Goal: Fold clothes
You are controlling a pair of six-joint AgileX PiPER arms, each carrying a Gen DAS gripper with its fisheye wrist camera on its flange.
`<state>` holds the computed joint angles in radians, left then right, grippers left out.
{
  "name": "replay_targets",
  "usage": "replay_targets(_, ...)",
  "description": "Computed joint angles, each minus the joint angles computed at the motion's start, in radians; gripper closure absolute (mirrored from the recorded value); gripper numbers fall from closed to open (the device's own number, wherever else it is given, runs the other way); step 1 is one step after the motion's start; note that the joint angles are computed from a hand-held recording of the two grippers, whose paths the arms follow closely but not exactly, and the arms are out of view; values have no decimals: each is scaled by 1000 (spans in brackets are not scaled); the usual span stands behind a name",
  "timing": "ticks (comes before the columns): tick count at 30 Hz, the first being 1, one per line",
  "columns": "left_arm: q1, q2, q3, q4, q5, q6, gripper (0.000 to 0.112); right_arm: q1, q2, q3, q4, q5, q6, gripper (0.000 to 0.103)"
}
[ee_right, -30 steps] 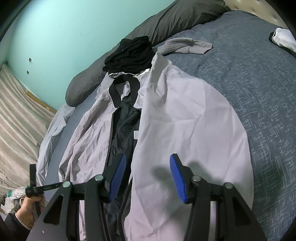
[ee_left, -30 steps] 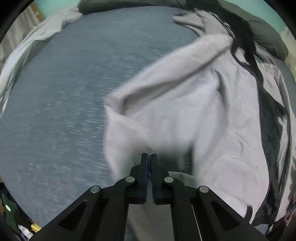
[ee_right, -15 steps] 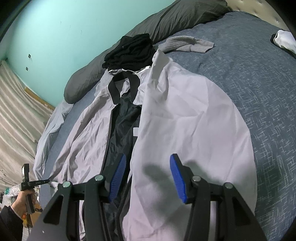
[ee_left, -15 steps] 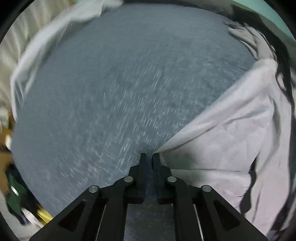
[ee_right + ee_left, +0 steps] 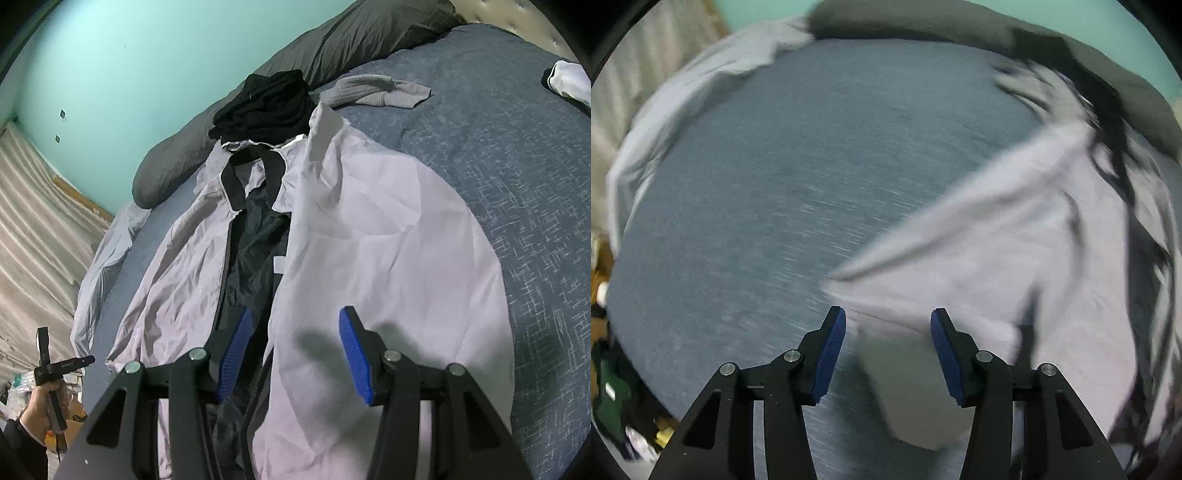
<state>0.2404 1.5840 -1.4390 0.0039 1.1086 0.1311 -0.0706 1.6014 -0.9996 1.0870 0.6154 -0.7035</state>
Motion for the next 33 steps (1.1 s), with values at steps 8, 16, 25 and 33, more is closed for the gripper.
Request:
replay_targets(8, -302, 39, 85, 27, -40, -177, 53, -24, -4, 0, 26, 26, -10, 53)
replay_targets(16, -418, 123, 132, 198, -101, -312, 53, -50, -7, 1, 47, 45, -24, 53)
replay_targets(25, -410, 141, 210, 253, -183, -314, 61, -49, 7, -2, 43, 44, -21, 53)
replay_targets(33, -308, 97, 208, 151, -178, -179, 95, -17, 18, -2, 22, 20, -4, 53)
